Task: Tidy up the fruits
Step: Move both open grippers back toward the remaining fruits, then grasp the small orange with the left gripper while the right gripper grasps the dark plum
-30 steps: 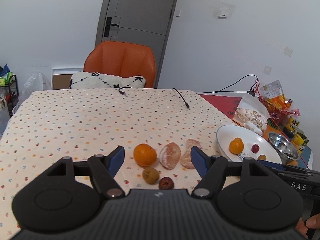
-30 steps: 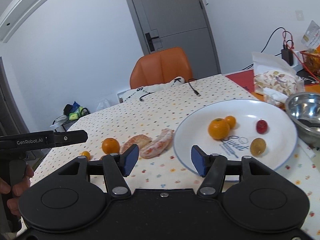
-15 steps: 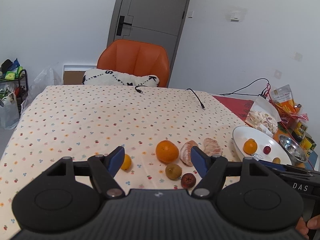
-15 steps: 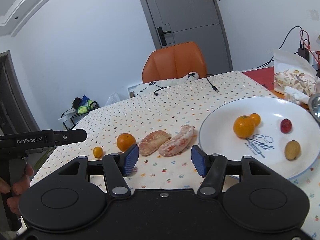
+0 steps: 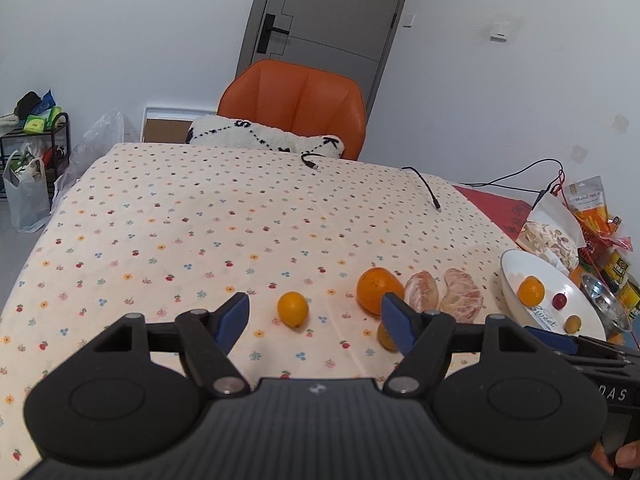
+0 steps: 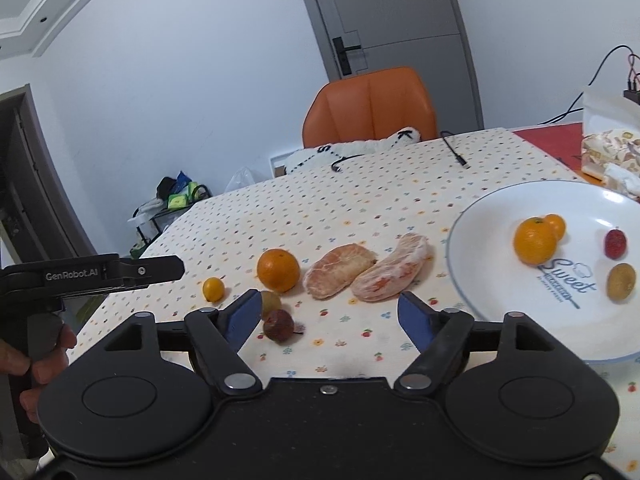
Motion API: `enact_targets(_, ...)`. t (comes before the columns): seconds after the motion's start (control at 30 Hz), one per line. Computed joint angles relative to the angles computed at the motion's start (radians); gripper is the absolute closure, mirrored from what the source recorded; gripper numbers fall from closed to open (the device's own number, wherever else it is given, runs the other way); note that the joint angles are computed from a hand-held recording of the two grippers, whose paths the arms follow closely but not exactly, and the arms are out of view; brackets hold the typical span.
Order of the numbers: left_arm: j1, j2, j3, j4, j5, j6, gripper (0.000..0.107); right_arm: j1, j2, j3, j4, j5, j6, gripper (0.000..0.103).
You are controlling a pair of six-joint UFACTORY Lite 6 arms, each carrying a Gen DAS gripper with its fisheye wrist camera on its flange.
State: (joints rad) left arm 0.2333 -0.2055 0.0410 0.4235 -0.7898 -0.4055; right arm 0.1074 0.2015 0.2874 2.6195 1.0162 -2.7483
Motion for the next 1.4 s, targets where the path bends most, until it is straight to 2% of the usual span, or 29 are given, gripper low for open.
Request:
enact_targets(0.3, 0.063, 0.194, 0.077, 0.036, -0.073, 0.036, 0.036, 0.113, 0.078, 0.070, 0.069, -0.043, -0.009, 0.026)
enact_targets(0.47, 0.079, 0.279, 0.117, 0.042, -0.101, 0.056, 0.036, 0.169, 0.115, 0.101, 0.111, -0.044, -0.026, 0.006)
enact_targets(0.7, 0.068, 0.349, 0.161, 0.036, -0.128, 0.072, 0.036, 0.213, 0.174, 0.156, 0.142, -0.060, -0.031, 0.006)
enact_targets(0.8, 0.056, 0.381, 0.186, 0.030, -0.134, 0.071, 0.039, 0.231, 0.191, 0.170, 0.158, -0.061, -0.046, 0.016)
enact_targets(0.87, 0.043, 0.402, 0.198, 0.015, -0.143, 0.080, 0.040, 0.237, 0.208, 0.186, 0.160, -0.071, -0.042, 0.030)
enact_targets(0.93, 0.028, 0.422, 0.213, 0.004, -0.144, 0.087, 0.044, 0.241, 0.226, 0.208, 0.166, -0.089, -0.036, 0.036)
enact_targets(1.1, -0.018, 0.466, 0.243, -0.042, -0.133, 0.105, 0.065, 0.248, 0.233, 0.218, 0.177, -0.088, -0.044, 0.053)
enact_targets(1.13, -0.031, 0.470, 0.242, -0.066, -0.139, 0.119, 0.069, 0.249, 0.236, 0.221, 0.180, -0.088, -0.046, 0.059)
enact_targets(1.17, -0.039, 0.470, 0.243, -0.073, -0.135, 0.121, 0.079, 0.248, 0.239, 0.224, 0.179, -0.088, -0.044, 0.065)
enact_targets(1.23, -0.042, 0.464, 0.247, -0.062, -0.120, 0.109, 0.087, 0.239, 0.245, 0.230, 0.157, -0.086, -0.033, 0.074)
enact_targets(1.33, -0.067, 0.437, 0.225, -0.092, -0.122, 0.124, 0.087, 0.227, 0.247, 0.229, 0.127, -0.076, -0.018, 0.081)
enact_targets(1.4, -0.075, 0.417, 0.213, -0.097, -0.118, 0.123, 0.087, 0.225, 0.239, 0.224, 0.125, -0.078, -0.016, 0.081)
